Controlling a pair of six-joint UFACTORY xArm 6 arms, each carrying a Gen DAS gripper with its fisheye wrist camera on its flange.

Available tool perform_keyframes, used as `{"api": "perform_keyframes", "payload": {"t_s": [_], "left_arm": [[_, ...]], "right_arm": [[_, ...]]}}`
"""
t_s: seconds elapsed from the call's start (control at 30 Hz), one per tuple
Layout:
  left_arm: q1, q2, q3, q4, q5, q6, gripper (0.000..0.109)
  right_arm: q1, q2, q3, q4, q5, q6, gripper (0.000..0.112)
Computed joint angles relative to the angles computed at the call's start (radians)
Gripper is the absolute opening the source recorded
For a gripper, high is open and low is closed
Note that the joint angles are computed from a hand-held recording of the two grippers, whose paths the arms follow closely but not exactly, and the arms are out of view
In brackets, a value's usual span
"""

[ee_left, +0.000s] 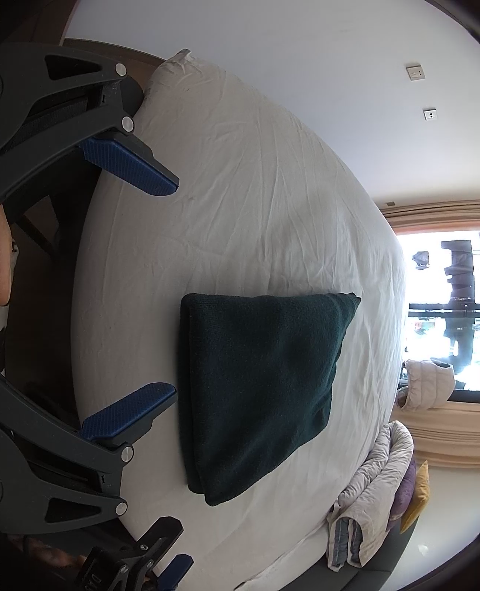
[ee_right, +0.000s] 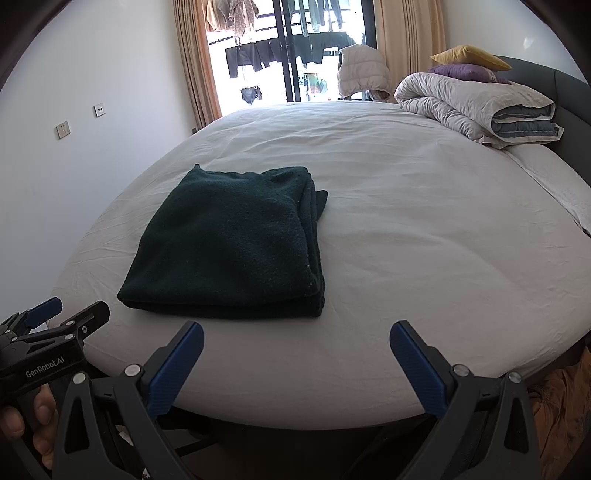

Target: Fold small clothes

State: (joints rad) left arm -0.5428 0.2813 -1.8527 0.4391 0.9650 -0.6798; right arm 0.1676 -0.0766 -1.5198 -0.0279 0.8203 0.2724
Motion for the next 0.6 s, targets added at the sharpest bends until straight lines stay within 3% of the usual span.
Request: {"api": "perform_keyframes", "payload": {"t_s": [0.6], "left_arm": [[0.0, 0.001, -0.002, -0.009, 0.0, -0.002, 0.103]], "right_arm": [[0.001, 0.001, -0.001, 0.003, 0.003, -0.002, 0.103]]}}
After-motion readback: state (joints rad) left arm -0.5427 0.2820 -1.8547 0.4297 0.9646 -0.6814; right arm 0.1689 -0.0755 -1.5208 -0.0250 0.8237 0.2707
